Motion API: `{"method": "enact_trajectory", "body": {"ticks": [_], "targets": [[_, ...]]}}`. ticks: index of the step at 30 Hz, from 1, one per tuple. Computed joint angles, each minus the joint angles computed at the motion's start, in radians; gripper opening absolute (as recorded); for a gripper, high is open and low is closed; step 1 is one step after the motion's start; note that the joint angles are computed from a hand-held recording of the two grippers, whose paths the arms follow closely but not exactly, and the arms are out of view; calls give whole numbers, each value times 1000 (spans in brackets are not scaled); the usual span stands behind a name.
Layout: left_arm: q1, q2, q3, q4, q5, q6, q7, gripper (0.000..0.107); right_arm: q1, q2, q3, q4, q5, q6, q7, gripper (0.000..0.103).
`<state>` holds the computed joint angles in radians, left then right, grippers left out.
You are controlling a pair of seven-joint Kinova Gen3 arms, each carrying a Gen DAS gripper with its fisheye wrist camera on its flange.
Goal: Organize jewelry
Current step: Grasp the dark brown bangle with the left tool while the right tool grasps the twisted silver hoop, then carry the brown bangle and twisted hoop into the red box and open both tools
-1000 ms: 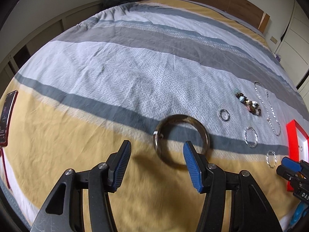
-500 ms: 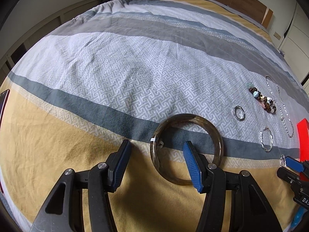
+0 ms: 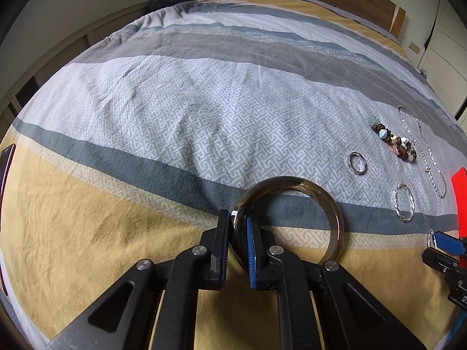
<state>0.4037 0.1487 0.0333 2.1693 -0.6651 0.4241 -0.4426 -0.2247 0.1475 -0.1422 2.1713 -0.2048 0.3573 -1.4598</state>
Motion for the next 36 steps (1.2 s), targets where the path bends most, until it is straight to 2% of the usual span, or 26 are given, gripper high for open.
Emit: {"method": "enact_trajectory", "body": {"ticks": [7,13,22,36], "targets": [[-5,-38,30,1,21,37,-9,9,17,-55,-15,22,-71,23,70,37],[0,-86,75,7,1,95,29,9,-16,-137,3,42,-85,54,76,37],[-16,-195,178,36,-9,190,74,9,-66,-280,5,64,3,121,-53,37],[-88,-408,367,54,92,324,57,9,-76,-536,-62,86,119,272,-240,37]]}}
